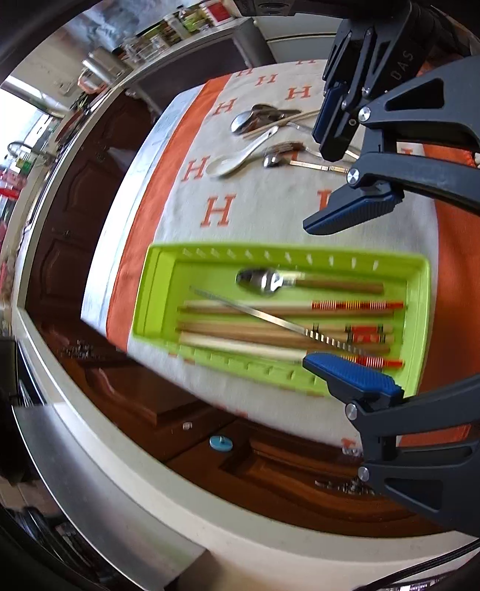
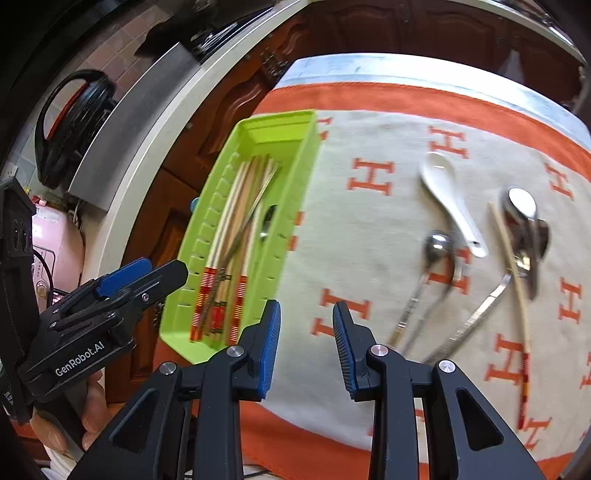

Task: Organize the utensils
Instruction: 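Move both tools back over the remaining spoons and chopstick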

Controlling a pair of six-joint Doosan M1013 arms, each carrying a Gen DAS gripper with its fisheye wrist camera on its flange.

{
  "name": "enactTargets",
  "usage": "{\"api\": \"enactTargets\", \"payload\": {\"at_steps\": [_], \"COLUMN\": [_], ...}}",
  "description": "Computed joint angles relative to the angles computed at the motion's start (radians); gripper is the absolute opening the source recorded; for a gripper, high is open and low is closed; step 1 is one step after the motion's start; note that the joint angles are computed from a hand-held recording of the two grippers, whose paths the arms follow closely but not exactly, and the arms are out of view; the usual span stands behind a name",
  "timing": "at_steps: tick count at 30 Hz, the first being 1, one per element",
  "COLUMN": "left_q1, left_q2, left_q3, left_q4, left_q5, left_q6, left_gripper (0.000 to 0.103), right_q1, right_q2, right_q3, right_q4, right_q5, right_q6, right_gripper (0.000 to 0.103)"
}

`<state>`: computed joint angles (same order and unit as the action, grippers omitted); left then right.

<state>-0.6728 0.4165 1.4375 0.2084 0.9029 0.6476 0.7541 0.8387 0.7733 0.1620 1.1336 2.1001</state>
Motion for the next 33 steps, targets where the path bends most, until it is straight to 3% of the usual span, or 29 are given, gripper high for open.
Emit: {"api": "enactTargets", "payload": {"at_steps": [6,10,17,26,33], "left_q1": [-0.035,-0.059,-0.088,-0.104,-0.109], "left_q2": [0.049,0.086,0.145,0.192,0.208], "left_q3": [-0.068,-0.117,-0.196,-0.242,-0.254], "left_q4": [-0.051,-0.059,-0.105,-0.133,-0.122], "left_q5": [-0.004,-0.004,0.023,0.046,0.072], "left_q6": [0.071,0.089,0.136,0.184,0.195], "left_gripper": [0.067,0.079,0.081,0.081,0.079], "right_q1": [-0.02,-0.04,-0.078,-0.121,-0.106], "right_q2": [-0.122,-0.191,-0.271,-0.309,-0.245], "right_q3": [0.206,0.327,0.473,0.579,0.504], "right_q4": [-0.084,-0.117,-0.158,-0.195,-0.223], "right_q5": [-0.104,-0.17,-0.242,-0.282,-0.201], "right_q6": [0.082,0.149,0.244,0.273,0.142], "right_gripper": [0.03,0.03,0.03,0.03,0.027]}}
